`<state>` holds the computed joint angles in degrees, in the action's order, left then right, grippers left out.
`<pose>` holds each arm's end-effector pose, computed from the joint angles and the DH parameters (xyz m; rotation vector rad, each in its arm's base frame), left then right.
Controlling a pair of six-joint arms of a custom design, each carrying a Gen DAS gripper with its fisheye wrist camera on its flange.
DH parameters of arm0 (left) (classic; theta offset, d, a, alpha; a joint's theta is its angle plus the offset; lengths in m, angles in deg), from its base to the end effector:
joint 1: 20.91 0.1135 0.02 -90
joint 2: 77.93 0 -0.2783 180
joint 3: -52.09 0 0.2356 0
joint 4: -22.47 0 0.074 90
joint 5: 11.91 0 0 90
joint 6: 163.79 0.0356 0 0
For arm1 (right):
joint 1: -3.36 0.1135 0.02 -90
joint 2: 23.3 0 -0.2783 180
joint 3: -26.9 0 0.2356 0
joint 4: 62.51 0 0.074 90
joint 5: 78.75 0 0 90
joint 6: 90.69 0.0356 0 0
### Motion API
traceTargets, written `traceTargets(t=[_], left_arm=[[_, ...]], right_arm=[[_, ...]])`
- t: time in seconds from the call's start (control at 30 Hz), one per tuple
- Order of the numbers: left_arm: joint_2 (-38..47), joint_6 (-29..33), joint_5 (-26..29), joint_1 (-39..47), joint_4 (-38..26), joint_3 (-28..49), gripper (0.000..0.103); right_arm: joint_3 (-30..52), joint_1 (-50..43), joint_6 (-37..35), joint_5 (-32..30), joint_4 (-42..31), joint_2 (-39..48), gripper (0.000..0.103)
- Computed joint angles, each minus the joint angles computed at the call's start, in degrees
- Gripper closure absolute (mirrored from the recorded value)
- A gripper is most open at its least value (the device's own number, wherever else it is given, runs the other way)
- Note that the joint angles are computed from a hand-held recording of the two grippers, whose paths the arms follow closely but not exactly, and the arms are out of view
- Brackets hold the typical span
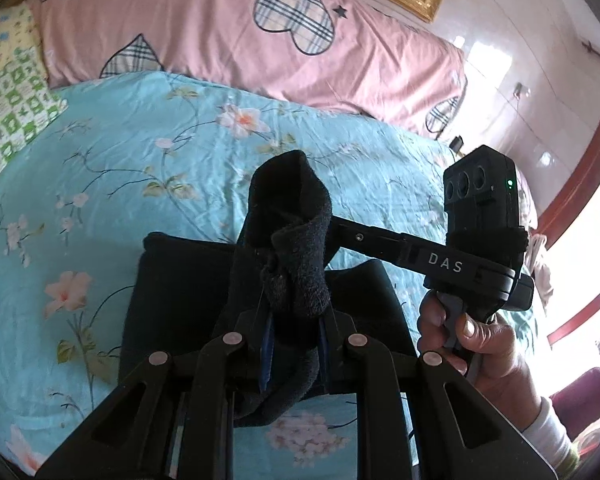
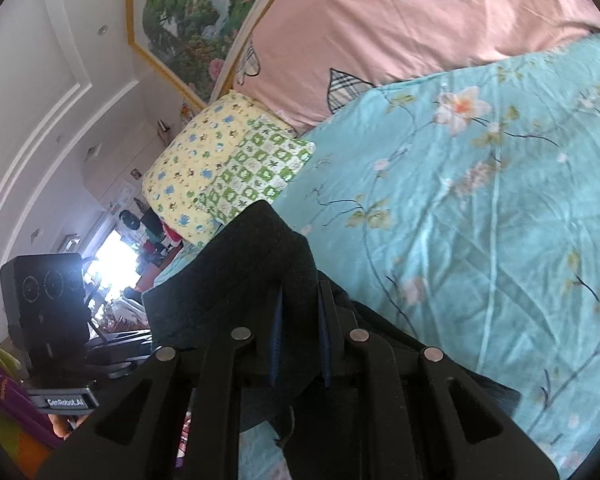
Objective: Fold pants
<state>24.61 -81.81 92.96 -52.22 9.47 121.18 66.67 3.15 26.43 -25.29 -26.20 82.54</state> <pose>0.2957 -0.1906 0.1767 0.6164 2.3613 -0.6271 0.2807 0.0202 0.1150 0.1042 2.1127 0.9475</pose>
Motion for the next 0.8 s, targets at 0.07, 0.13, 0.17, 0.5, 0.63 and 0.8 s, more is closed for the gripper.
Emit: traceTargets(t=[0.07, 0.13, 0.17, 0.5, 0.63, 0.8], left_arm=[[1.1, -0.1, -0.8, -1.2, 0.8, 0.5, 0.085], [2.3, 0.1, -0.6, -2.0, 1.1, 1.2, 0.085], [2.8, 0.2, -0.4, -2.4, 1.5, 1.4, 0.085], [7.1, 3.6, 3.7, -6.2, 4.6, 1.4, 0.055], [5.7, 4.7, 6.9, -5.9, 5.3, -0.3, 0.047], [3.0, 5.3, 9.2, -4.1, 4.7, -2.3, 0.047]], right_arm=[[-1.1, -1.2, 0.0, -0.5, 1.0, 0.4, 0.085], [-1.4, -2.2, -0.2, -0.9, 1.0, 0.9, 0.085], [-1.7, -2.5, -0.6, -0.2, 0.1, 0.5, 0.083], [-15.1, -12.7, 4.1, 3.8, 6.7, -7.9, 0.039], [-19.9, -15.1, 5.3, 5.9, 3.2, -16.7, 0.023], [-20.7, -11.0, 6.0, 12.4, -9.0, -29.1, 0.018]])
